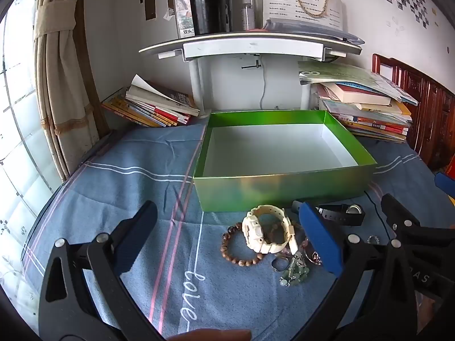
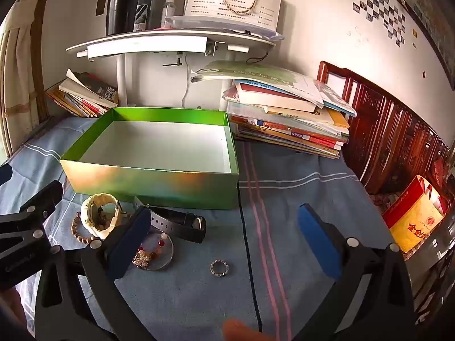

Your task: Organize jewelry

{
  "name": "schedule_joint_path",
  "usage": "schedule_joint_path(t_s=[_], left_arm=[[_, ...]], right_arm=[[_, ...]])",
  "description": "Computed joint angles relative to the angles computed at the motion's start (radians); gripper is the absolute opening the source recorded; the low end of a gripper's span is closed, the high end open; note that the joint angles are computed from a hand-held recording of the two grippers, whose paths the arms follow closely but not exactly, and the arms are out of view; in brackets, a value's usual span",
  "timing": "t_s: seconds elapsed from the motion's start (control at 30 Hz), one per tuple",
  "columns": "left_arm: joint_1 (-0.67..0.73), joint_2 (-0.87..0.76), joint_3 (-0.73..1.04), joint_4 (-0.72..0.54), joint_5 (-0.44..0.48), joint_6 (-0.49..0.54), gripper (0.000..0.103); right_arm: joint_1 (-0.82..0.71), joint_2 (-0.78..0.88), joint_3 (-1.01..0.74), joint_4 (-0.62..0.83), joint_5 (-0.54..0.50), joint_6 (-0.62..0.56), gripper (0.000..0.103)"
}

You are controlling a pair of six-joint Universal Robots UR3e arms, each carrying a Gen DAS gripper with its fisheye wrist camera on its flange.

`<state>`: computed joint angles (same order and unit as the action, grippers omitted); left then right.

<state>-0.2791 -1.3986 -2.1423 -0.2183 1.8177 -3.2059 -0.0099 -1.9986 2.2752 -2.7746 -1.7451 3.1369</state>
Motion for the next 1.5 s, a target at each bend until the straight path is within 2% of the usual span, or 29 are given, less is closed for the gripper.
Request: schedule_joint_path(t_s=[1.5], left_arm=[[0.007,0.000,0.005,-0.018,-0.011,-0.004,0.099]], right_arm=[[-0.018,-0.005,-0.008,0.023,0.041,0.010,0.101]])
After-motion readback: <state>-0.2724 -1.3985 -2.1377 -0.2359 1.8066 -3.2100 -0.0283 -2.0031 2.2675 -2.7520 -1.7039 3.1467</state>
